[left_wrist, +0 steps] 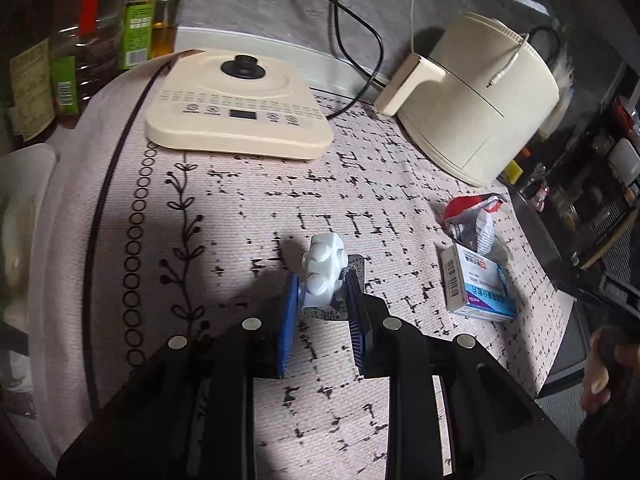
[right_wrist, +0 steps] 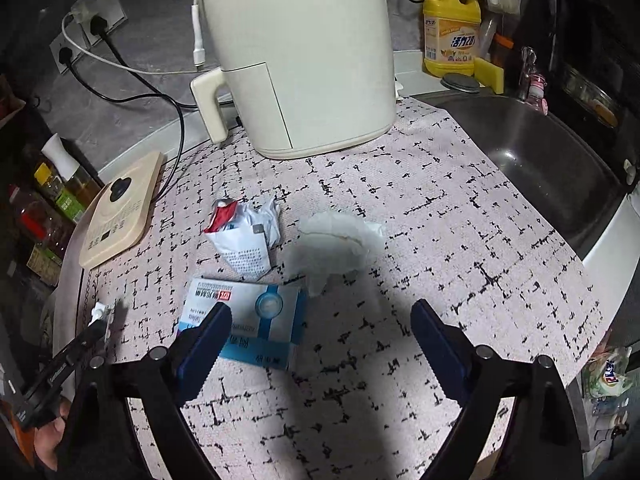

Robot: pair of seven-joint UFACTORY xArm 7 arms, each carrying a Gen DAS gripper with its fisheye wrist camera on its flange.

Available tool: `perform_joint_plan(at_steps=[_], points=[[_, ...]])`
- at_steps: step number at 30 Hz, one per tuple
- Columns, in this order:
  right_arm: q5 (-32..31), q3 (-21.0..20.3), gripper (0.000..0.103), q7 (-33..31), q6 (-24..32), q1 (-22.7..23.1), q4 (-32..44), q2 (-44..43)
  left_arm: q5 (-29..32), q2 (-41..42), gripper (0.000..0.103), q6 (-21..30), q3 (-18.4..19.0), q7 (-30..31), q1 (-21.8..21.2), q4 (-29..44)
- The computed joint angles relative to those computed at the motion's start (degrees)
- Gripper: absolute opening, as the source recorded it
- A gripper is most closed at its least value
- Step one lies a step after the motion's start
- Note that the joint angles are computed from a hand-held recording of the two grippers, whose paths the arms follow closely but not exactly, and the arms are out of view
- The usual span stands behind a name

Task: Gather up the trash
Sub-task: 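Grasp the white pill blister with the left tool while the right tool grasps the tissue, then carry the pill blister and tissue over the bin and open both tools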

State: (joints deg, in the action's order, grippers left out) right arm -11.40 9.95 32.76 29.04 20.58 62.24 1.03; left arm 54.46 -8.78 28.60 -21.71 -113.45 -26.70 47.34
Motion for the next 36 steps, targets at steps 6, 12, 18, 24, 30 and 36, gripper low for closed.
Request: perform_joint_plan(at_steps=[6, 12, 18, 24, 30, 36], points=[[2.4, -0.7, 0.076, -5.1, -0.3, -0.2, 6.3, 7.3, -1.9, -1.7, 0.023, 3.6, -0.7, -0.9, 0.1, -0.7], [4.7, -1.7, 0.073, -10.1, 1.6, 0.1, 13.6, 15.1, -3.8, -2.0, 0.024, 7.1, -1.4, -2.1, 0.0, 0.4], [3.9, -3.5, 0.011, -13.8, 3.7, 2.3, 16.8, 18.8, -4.4, -0.9, 0.024, 9.1, -1.1, 0.6, -0.9, 2.4], [9.6, -0.7, 0.007, -18.4, 3.9, 0.4, 11.6, 14.4, -4.0, 0.4, 0.024, 7.7, -0.7, 2.0, -1.7, 3.2], [13.3, 0.7, 0.007, -18.8, 1.5, 1.1, 1.6, 6.6, -2.2, 0.7, 0.024, 6.7, -0.7, 2.9, -2.9, 4.2], [17.8, 2.1, 0.007, -18.9, 0.4, 2.4, -6.2, -0.5, -2.0, 0.1, 0.024, 4.6, -1.1, 3.6, -3.4, 3.4]])
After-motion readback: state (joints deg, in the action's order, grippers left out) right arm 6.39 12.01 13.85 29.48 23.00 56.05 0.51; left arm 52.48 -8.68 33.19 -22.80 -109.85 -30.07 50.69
